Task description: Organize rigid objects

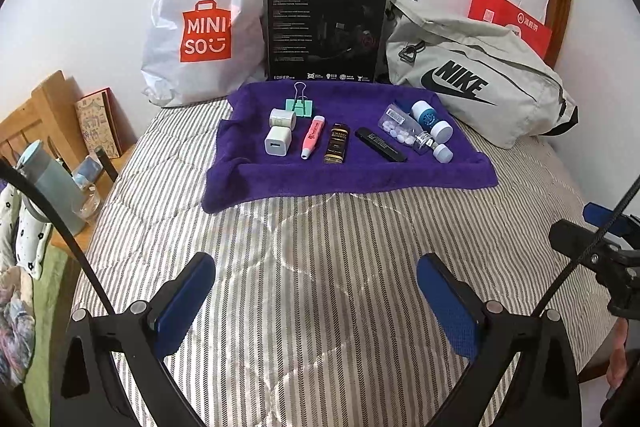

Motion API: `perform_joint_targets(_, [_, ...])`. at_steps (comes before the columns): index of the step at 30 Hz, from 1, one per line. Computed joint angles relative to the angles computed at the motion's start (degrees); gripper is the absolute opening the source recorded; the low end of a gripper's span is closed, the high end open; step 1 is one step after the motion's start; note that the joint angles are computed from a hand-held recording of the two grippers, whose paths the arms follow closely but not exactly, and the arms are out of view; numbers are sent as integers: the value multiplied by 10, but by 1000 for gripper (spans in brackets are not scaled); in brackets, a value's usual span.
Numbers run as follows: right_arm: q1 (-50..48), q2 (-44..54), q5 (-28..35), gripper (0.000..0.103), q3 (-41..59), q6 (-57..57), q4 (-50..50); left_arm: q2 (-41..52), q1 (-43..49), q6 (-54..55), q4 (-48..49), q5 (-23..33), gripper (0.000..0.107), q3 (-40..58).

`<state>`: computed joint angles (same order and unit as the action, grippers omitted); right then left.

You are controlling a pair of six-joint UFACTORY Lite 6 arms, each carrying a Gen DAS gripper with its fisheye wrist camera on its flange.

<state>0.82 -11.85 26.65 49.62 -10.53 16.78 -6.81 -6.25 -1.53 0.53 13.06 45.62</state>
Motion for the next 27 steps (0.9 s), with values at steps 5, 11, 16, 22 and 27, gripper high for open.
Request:
perform_joint_targets(5, [13,-15,2,103,-10,25,-26,-11,0,3,-1,11,102,-3])
perform_joint_targets(11, [17,-30,5,103,-22,32,-35,-25,-7,0,5,11,102,-12])
perform_joint_targets(16, [10,-32,9,103,-22,31,-39,-25,-12,-19,24,12,102,-11])
perform_joint_targets(22, [2,-35,9,103,-25,24,-32,-20,-10,-41,46,17,102,-7])
perform_joint_targets(27, [-7,-35,11,103,-25,6,-19,-23,-7,-41,47,20,102,-6])
